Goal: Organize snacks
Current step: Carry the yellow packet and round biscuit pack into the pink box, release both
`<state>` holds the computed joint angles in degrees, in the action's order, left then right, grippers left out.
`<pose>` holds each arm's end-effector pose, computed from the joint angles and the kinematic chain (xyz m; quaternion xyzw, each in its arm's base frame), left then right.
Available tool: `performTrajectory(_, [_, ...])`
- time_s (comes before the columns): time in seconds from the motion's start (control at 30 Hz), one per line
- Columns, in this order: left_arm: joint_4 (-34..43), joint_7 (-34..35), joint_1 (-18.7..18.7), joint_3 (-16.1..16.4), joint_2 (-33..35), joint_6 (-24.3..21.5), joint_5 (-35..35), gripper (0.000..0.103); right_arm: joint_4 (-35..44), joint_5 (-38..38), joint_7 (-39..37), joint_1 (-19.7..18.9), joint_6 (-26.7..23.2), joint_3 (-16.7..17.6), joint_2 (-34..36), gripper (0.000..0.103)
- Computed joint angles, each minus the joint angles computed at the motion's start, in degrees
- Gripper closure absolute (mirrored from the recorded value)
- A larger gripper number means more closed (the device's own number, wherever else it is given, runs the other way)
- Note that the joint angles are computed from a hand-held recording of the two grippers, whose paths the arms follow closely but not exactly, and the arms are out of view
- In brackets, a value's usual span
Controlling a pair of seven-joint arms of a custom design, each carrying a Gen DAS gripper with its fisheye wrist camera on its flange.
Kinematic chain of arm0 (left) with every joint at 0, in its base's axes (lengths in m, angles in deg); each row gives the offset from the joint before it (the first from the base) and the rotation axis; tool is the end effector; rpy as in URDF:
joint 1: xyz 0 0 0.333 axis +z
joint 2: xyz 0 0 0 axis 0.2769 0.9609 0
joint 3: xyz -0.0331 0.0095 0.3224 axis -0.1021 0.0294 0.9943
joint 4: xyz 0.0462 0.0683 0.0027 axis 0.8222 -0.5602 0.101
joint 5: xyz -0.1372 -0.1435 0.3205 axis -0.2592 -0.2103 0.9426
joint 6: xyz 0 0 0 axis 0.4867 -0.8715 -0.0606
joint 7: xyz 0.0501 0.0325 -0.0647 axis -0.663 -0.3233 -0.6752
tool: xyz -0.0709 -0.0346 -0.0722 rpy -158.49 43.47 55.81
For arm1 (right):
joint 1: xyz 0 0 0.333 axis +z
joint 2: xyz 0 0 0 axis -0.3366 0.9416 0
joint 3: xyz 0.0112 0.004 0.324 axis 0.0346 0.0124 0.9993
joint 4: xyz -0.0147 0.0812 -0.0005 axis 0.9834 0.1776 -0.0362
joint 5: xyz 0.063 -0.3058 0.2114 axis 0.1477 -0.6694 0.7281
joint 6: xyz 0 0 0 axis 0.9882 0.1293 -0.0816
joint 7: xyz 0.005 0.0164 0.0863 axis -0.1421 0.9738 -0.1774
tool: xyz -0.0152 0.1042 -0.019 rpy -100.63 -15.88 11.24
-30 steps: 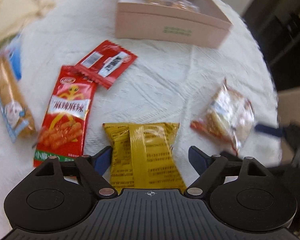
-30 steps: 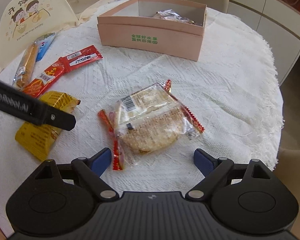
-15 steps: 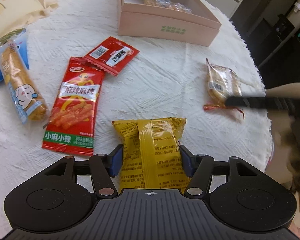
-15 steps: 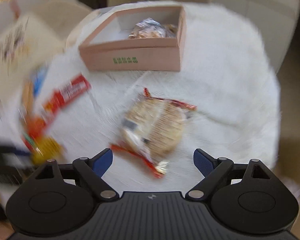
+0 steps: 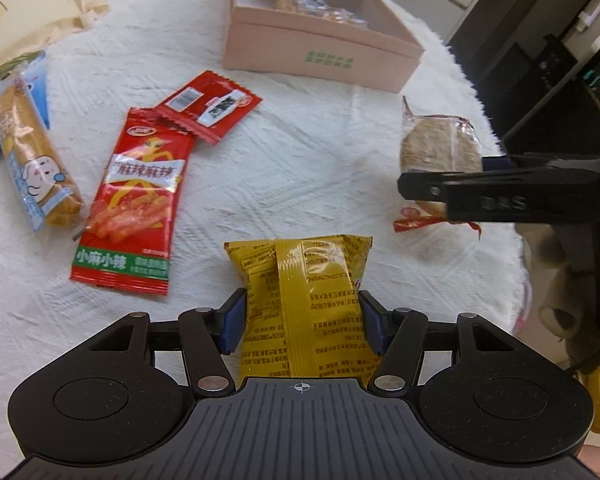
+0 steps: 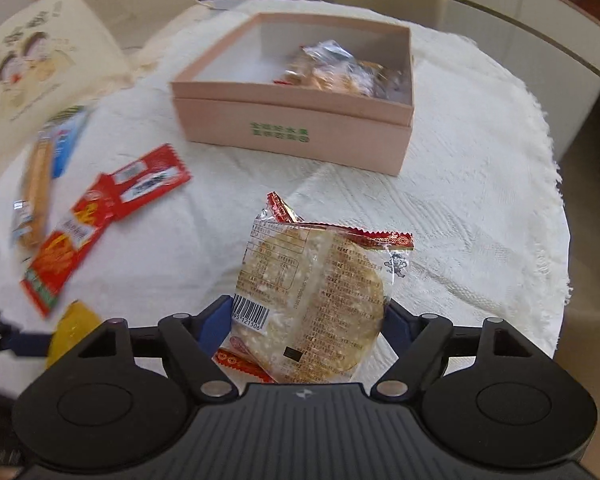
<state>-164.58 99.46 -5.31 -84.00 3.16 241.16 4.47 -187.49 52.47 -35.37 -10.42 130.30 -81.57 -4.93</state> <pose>0.4082 -0.2329 0.3542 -0.6604 0.7047 -0.2552 0.0454 0.4731 0.0218 0.3554 -0.7844 0.5572 -0.1257 0.2418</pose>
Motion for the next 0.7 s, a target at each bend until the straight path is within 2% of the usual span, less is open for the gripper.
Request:
performTrajectory(0.17, [0.00, 9.54, -3.44, 1.27, -1.55, 1.53, -9.73, 0.040, -0.78, 5.73, -8.18, -0.43, -5.40, -3.20, -6.47, 0.025])
performTrajectory(0.27, [2.50, 20.75, -7.39, 4.86, -3.18, 1.73, -21.08, 0.040, 0.64, 9.53, -11.06, -0.48, -6.91, -4.97, -9.25, 0.025])
performTrajectory(0.33, [5.54, 25.83, -7.83, 6.19, -3.77, 4.36, -24.25, 0.040, 2.51, 13.33, -14.21, -0.08, -6.37, -6.03, -10.73, 0.025])
performTrajectory(0.47, [15.17, 28.64, -6.54, 7.88, -0.16, 9.83, -21.85, 0.040, 8.32, 22.07, -21.40, 0.73, -5.19, -7.70, -12.31, 0.025])
performTrajectory(0.53, [21.73, 31.40, -4.98, 7.62, 3.79, 10.69, -22.37, 0.039, 11.45, 24.55, -22.92, 0.61, -3.64, -7.37, -11.62, 0.025])
performTrajectory(0.6, [27.21, 23.41, -5.33, 10.77, 7.97, 8.94, -13.29, 0.039, 14.07, 26.55, -24.31, 0.47, -2.31, -6.96, -10.51, 0.025])
performTrajectory(0.67, [34.14, 23.11, -1.99, 9.18, 12.67, 4.23, -13.55, 0.039, 16.14, 27.32, -24.70, 0.21, -0.75, -6.15, -9.05, 0.025])
performTrajectory(0.7, [38.27, 20.36, -1.63, 10.25, 15.87, -0.45, -10.31, 0.038, 17.20, 27.10, -24.43, 0.04, -0.34, -5.77, -8.17, 0.025])
